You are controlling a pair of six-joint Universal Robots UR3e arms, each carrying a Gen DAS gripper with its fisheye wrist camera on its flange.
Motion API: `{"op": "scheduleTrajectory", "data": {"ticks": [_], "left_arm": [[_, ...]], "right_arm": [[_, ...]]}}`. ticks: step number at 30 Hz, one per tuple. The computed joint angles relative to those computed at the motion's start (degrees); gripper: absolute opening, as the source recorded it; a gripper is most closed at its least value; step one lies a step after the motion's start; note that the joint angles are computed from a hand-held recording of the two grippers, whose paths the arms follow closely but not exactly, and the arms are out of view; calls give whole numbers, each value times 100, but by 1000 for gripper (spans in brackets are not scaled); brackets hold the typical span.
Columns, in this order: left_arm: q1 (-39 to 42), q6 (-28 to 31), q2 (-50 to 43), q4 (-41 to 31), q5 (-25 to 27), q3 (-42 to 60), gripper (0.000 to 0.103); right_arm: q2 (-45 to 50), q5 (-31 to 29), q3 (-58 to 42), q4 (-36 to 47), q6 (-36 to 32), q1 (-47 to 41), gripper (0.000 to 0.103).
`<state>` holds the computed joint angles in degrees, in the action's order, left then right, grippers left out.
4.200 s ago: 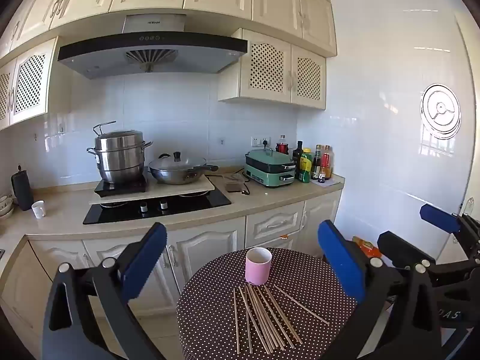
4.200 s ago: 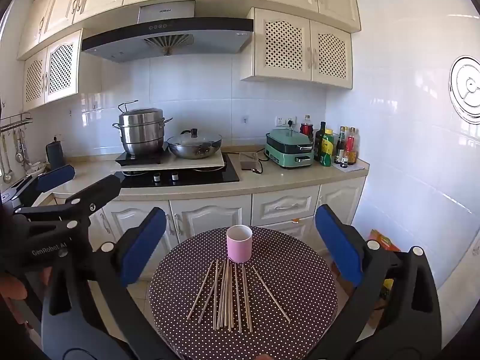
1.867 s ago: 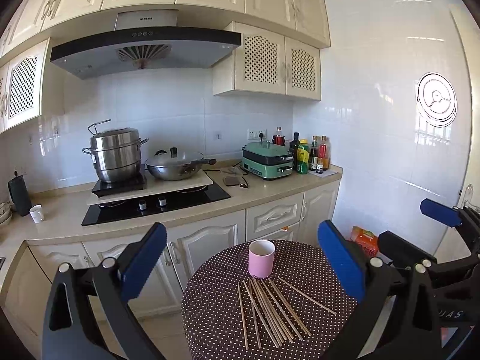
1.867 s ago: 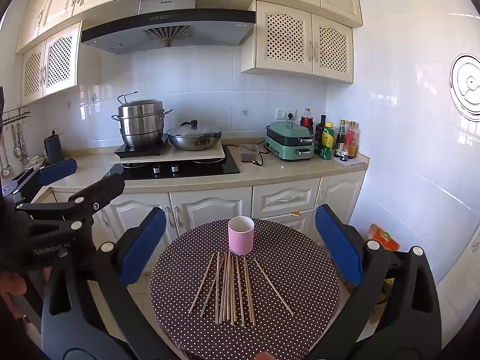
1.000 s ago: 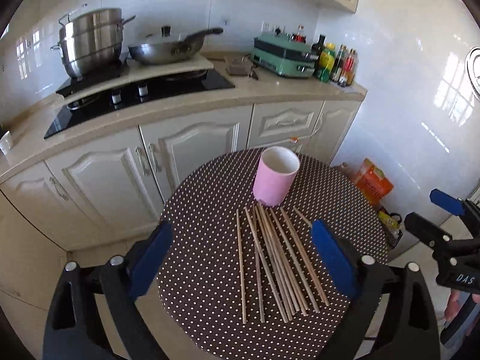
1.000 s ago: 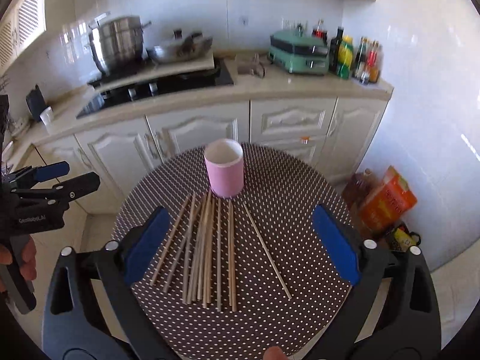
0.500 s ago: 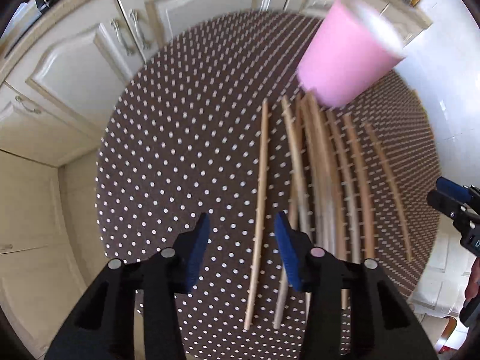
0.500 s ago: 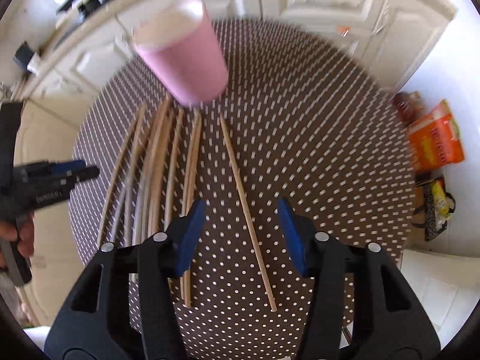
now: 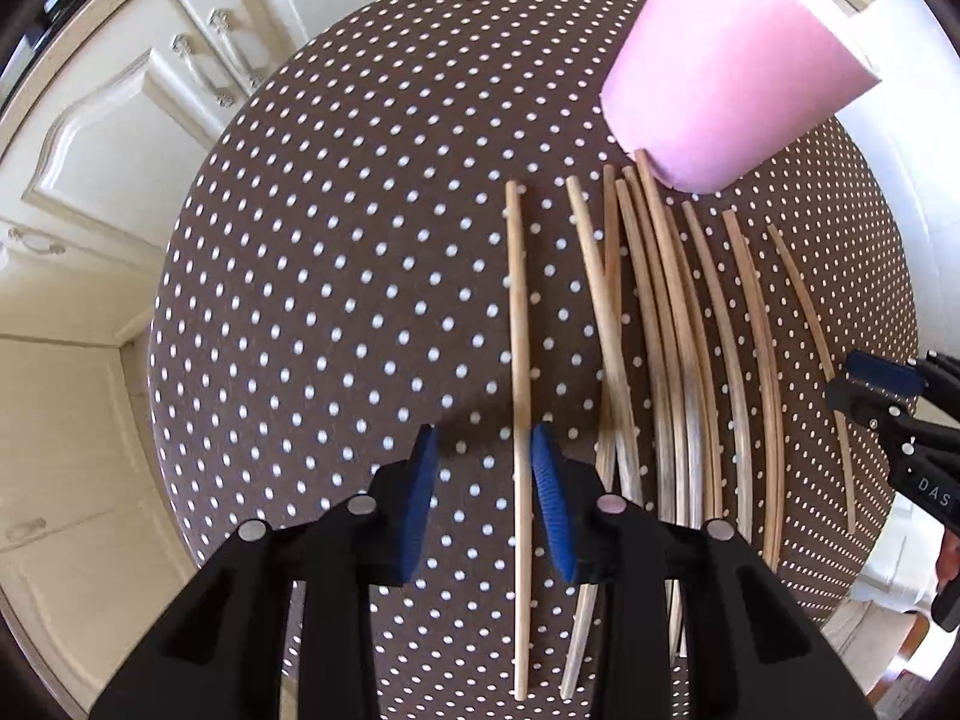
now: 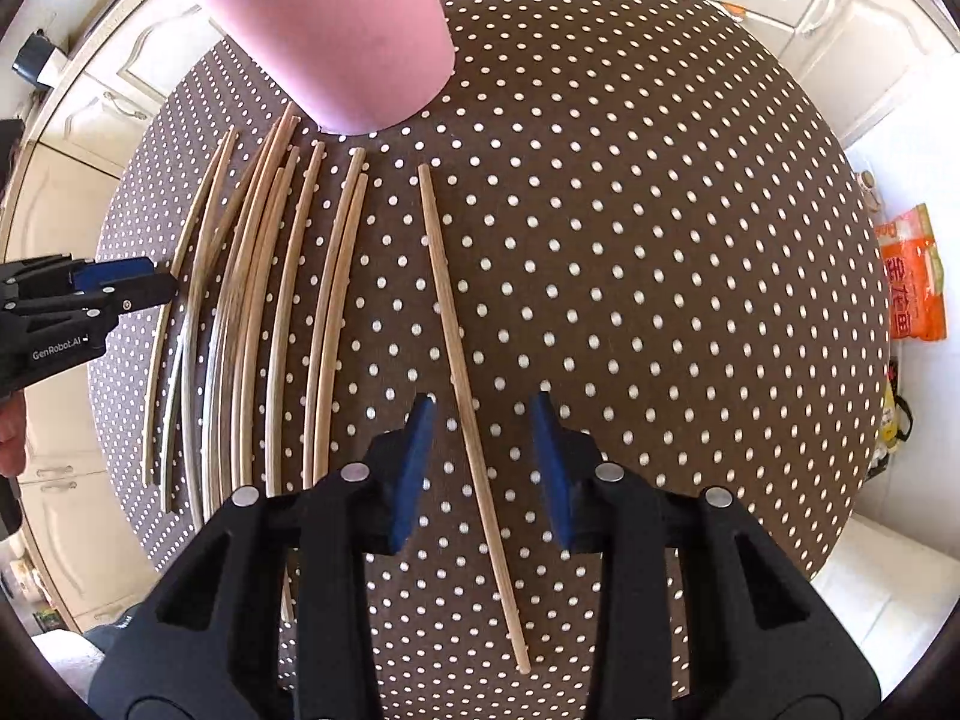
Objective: Organize utensils
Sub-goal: 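Lower the right tool onto a wooden chopstick and close it while the left tool grasps another, then lift the right tool's chopstick into the pink cup and open while the left tool drops its own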
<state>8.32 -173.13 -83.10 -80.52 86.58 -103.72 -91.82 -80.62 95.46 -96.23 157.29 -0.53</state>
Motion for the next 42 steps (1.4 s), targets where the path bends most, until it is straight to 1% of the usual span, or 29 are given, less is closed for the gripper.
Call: {"op": "scheduleTrajectory", "data": {"ticks": [4, 5, 7, 8, 9, 10, 11, 12, 13, 15, 18, 19, 20, 21, 22, 23, 25, 29, 34, 35, 36, 39, 40, 41, 42], "left_arm": [[-127, 73, -244, -42, 55, 233, 33], [-174, 40, -319, -167, 67, 418, 33], [-245, -16, -454, -250, 125, 587, 32], [-502, -227, -782, -260, 191, 945, 31], [-639, -260, -890, -277, 354, 1062, 28], [-695, -262, -912, -280, 343, 1094, 23], [-792, -361, -1000, -251, 326, 1152, 21], [-813, -394, -1026, -262, 313, 1185, 17], [-833, -439, -1087, -283, 265, 1260, 8], [-878, -508, -1173, -303, 171, 1368, 5], [-887, -565, -1160, -183, 79, 1307, 5], [-851, -575, -1114, -117, 20, 1226, 5], [-780, -565, -1026, -6, -99, 1057, 5], [-652, -503, -869, 206, -247, 722, 5], [-586, -506, -753, 286, -390, 606, 5], [-532, -487, -629, 325, -505, 526, 5], [-513, -499, -455, 465, -685, 447, 5], [-402, -421, -102, 543, -1003, 510, 5], [-351, -376, 283, 493, -1172, 671, 5], [-296, -338, 354, 506, -1268, 682, 5], [-51, -115, 603, 368, -1417, 598, 5], [38, -139, 718, 484, -1685, 759, 5], [203, -20, 829, 298, -1826, 917, 5], [174, -99, 793, 398, -1887, 1022, 5], [159, -196, 775, 556, -1972, 1139, 5]], "right_arm": [[591, -180, -456, -155, 154, 342, 34], [675, -250, -511, -203, 171, 425, 34], [853, -435, -564, -393, 252, 647, 29], [888, -580, -550, -489, 327, 813, 23], [953, -689, -541, -593, 429, 966, 18], [1070, -728, -555, -703, 544, 1049, 15], [1108, -730, -569, -708, 651, 1089, 9], [1193, -717, -641, -680, 722, 1080, 6], [1258, -635, -700, -627, 736, 1027, 6], [1352, -501, -923, -376, 760, 936, 6], [1495, -431, -1157, -219, 801, 913, 5], [1508, -378, -1184, -199, 813, 872, 5], [1421, -312, -1193, -80, 676, 689, 5], [1402, -238, -1186, -51, 701, 626, 5], [1321, -140, -1146, -26, 743, 548, 5], [1113, 2, -1071, 110, 595, 322, 5], [786, 288, -844, 146, 495, 69, 5], [364, 663, -870, 305, 456, -161, 5], [-62, 1143, -1253, 891, 223, -643, 5], [-147, 1288, -1327, 1023, 169, -765, 5], [-193, 1416, -1494, 1254, 28, -948, 5], [-421, 1760, -1823, 1656, -120, -1255, 5], [-444, 1868, -1962, 1704, -124, -1319, 5], [-550, 1961, -2284, 1979, -39, -1313, 5], [-530, 2099, -2431, 2006, -33, -1384, 5]]}}
